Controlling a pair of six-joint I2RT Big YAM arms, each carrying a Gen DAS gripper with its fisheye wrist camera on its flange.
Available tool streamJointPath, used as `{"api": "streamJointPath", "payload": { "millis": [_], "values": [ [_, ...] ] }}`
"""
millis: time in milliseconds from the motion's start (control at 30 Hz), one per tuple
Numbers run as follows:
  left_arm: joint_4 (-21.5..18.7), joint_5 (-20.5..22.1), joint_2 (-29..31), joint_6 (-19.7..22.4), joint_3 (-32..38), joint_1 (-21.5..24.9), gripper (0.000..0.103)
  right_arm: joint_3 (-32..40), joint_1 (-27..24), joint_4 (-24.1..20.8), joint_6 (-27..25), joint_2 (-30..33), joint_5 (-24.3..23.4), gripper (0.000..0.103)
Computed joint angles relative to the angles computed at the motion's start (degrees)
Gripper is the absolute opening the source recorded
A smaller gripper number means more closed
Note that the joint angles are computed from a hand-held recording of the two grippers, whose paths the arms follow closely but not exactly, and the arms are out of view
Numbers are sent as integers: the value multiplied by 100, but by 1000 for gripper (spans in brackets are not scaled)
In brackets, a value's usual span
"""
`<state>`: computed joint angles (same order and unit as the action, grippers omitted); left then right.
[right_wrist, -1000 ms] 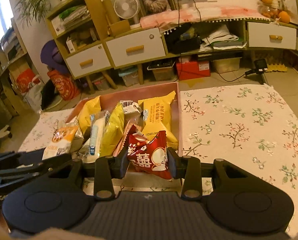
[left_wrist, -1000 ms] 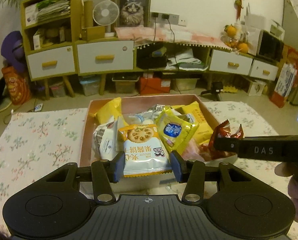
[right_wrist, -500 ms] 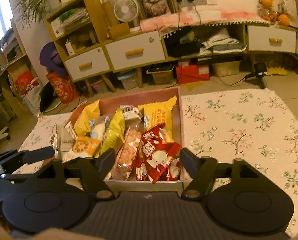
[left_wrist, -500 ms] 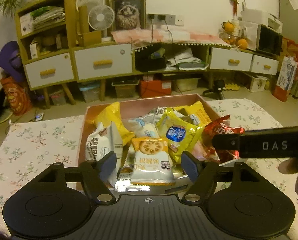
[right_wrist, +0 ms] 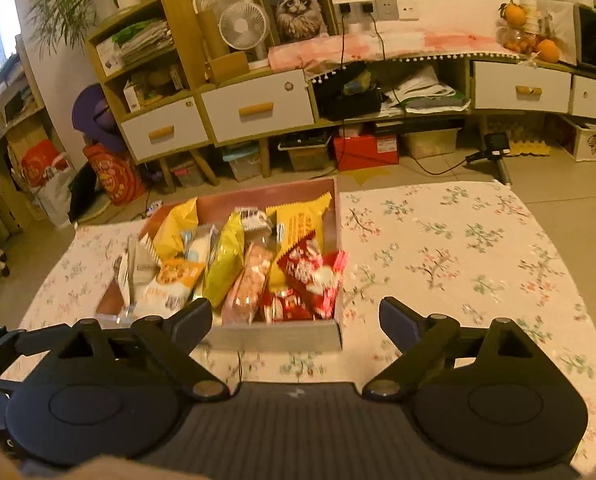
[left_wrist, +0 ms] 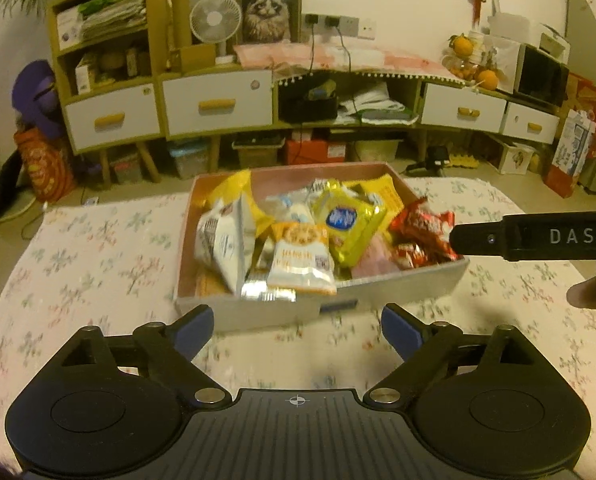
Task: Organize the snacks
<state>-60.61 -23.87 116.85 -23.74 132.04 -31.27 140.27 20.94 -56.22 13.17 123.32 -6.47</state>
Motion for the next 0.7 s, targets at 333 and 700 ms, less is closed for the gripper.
{"api": "streamJointPath", "payload": {
  "millis": [333, 700],
  "values": [
    [-694, -155, -321, -718, -245, -161, 100, -510, 160, -349, -231, -486, 522, 102],
    [-1508, -180, -361, -1383, -134, -264, 103, -774, 346, -731, -94, -720, 811, 102]
  ]
}}
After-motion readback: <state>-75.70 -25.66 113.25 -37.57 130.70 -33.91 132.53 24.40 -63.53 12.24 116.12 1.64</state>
